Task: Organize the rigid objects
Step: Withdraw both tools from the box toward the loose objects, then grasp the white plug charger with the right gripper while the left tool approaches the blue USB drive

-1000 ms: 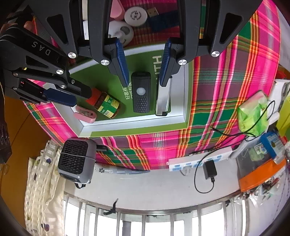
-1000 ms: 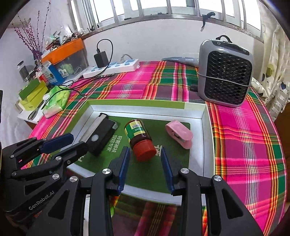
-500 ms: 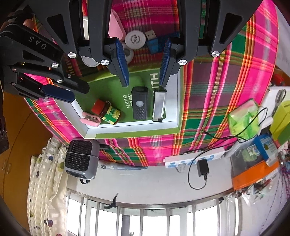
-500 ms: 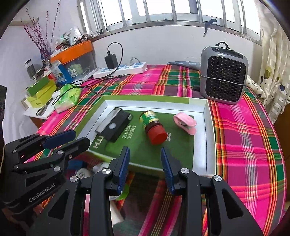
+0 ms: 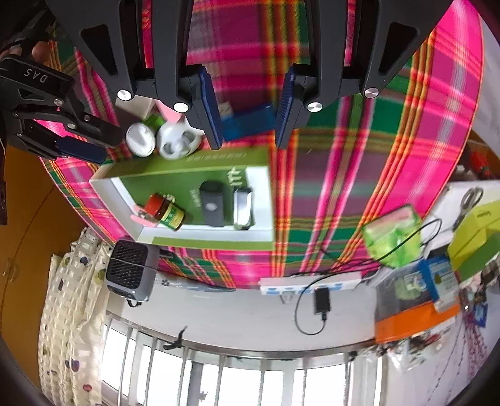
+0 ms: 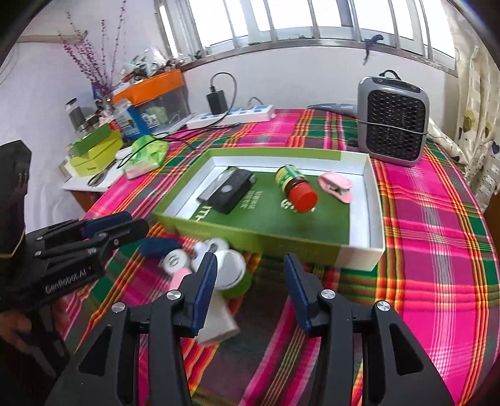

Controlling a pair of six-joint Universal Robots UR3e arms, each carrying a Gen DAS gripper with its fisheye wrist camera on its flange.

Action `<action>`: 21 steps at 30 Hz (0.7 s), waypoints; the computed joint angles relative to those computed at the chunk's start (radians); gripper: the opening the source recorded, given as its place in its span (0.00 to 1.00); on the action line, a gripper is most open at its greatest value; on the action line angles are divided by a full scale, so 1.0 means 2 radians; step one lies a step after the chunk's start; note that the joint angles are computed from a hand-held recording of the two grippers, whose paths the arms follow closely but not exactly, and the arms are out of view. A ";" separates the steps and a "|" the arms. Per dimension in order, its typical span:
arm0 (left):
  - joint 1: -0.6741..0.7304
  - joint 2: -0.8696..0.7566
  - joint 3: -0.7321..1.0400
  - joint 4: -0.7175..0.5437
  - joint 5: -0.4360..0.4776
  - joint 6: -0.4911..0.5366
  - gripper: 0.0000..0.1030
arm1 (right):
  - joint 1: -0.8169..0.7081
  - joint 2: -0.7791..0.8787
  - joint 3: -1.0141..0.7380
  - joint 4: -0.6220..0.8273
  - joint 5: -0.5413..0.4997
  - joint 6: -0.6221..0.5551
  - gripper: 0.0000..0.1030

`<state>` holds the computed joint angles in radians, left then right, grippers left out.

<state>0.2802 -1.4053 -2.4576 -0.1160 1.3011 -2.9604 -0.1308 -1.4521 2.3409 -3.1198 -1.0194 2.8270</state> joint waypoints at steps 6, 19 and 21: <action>0.065 0.067 -0.049 -0.044 -0.041 0.056 0.33 | 0.010 -0.017 0.029 0.000 -0.002 -0.036 0.45; 0.106 0.067 -0.056 -0.095 -0.093 0.117 0.37 | 0.058 0.017 0.009 0.003 -0.047 -0.067 0.47; 0.104 0.054 -0.053 -0.088 -0.092 0.123 0.37 | 0.059 0.019 0.006 0.002 -0.048 -0.070 0.48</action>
